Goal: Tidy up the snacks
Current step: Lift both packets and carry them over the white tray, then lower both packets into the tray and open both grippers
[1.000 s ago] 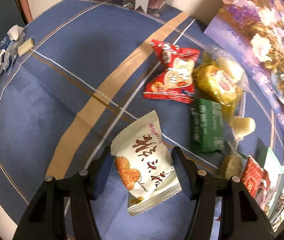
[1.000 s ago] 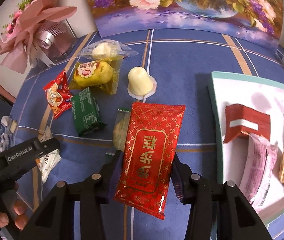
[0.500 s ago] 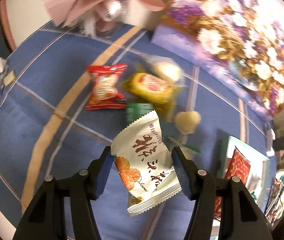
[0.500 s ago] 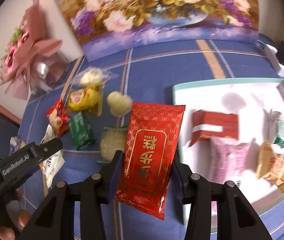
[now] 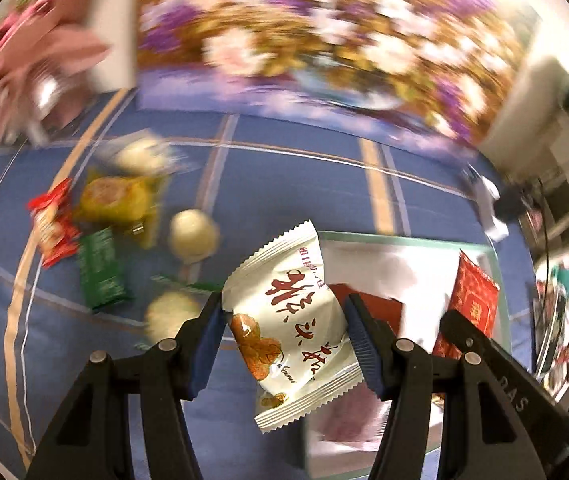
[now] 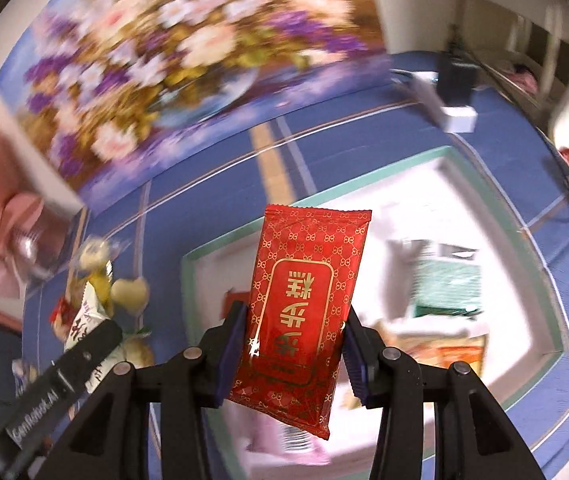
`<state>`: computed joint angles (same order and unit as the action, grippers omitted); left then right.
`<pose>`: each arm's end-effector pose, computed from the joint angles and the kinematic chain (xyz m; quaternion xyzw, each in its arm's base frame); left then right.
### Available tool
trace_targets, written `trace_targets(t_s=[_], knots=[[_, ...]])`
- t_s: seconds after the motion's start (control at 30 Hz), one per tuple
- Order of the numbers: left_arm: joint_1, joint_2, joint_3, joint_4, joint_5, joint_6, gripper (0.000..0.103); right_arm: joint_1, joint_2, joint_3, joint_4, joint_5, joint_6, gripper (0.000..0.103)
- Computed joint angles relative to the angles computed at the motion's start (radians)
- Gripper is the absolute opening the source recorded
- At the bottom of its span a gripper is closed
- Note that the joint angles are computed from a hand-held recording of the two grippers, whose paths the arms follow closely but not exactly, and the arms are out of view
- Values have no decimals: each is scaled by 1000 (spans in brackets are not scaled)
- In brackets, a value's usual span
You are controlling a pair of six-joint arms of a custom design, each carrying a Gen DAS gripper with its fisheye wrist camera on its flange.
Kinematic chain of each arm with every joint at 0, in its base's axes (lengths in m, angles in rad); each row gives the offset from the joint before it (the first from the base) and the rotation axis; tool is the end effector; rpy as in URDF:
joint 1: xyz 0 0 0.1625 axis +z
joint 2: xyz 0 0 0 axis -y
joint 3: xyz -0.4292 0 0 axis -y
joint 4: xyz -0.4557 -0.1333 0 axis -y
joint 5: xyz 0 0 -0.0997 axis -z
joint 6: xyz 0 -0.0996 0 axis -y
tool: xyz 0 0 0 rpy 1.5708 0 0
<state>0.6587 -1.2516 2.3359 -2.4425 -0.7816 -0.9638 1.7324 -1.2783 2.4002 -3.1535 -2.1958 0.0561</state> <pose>-0.2155 -0.4248 0.0776 0.0170 0.9187 -0.2503 0.3051 0.1459 -0.4288 0.1349 -0.0213 -0.9288 0.2485 0.2739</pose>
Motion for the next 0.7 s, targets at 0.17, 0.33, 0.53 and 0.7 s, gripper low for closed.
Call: trace_targets(t_s=[0.17, 0.33, 0.53, 0.7], knots=[[0, 106, -55, -67, -36, 92, 62, -59, -58, 16, -15, 3, -3, 48], [9, 180, -99, -80, -45, 126, 62, -123, -113, 29, -17, 35, -5, 48], [21, 253, -141, -109, -68, 171, 62, -167, -143, 31, -34, 60, -29, 48], [33, 297, -165, -129, -85, 190, 62, -191, -144, 27, -36, 87, -42, 48]])
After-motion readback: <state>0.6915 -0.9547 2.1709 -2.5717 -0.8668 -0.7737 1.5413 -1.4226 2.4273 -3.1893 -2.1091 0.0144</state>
